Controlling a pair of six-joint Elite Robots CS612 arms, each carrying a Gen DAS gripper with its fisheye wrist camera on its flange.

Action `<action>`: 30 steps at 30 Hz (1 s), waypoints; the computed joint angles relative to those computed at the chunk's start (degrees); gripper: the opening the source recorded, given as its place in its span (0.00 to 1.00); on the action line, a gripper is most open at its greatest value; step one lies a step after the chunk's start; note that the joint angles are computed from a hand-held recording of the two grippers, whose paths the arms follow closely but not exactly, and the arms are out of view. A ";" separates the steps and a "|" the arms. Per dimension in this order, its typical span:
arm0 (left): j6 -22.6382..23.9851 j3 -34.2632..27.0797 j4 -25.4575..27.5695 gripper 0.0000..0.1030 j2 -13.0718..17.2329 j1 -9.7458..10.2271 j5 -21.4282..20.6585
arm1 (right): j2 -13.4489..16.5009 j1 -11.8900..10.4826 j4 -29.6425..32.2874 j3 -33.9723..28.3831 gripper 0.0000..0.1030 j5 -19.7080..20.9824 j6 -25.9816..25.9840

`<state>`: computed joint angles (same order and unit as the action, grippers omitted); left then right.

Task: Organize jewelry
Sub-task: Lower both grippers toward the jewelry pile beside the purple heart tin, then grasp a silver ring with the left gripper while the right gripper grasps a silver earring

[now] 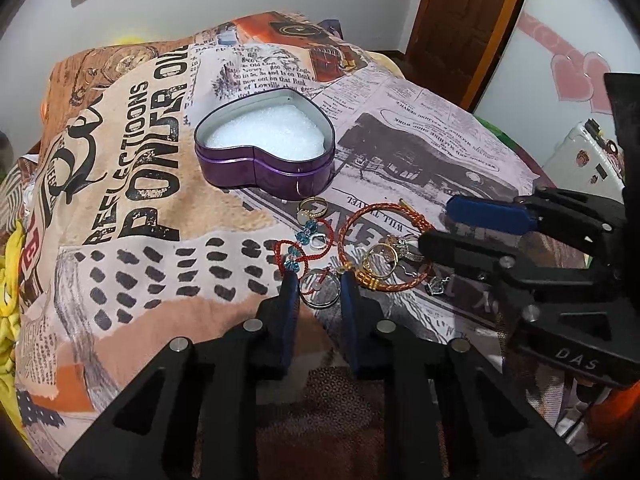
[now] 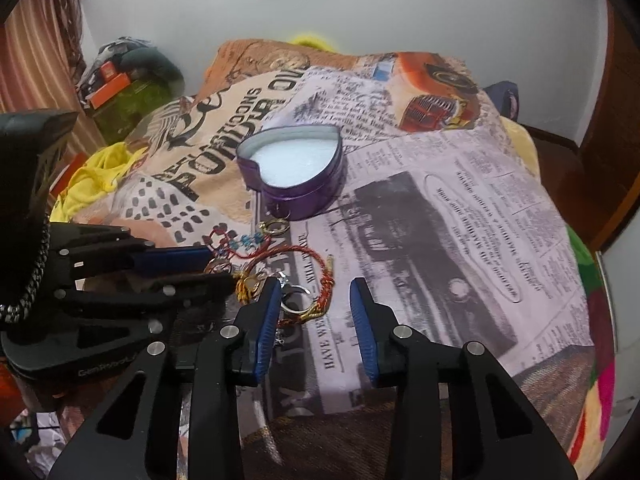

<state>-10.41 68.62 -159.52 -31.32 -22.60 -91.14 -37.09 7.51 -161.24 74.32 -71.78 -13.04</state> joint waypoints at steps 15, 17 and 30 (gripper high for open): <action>-2.22 4.75 -7.08 0.20 -2.04 0.61 0.13 | 0.88 1.01 3.75 -2.12 0.21 -1.07 -4.59; -2.48 4.98 -7.52 0.20 -2.11 0.75 -0.37 | 0.84 1.25 4.09 -2.15 0.21 -2.00 -5.37; -2.19 6.34 -11.85 0.20 -2.41 2.21 -4.62 | 1.42 2.65 8.84 -4.49 0.05 -7.68 -1.95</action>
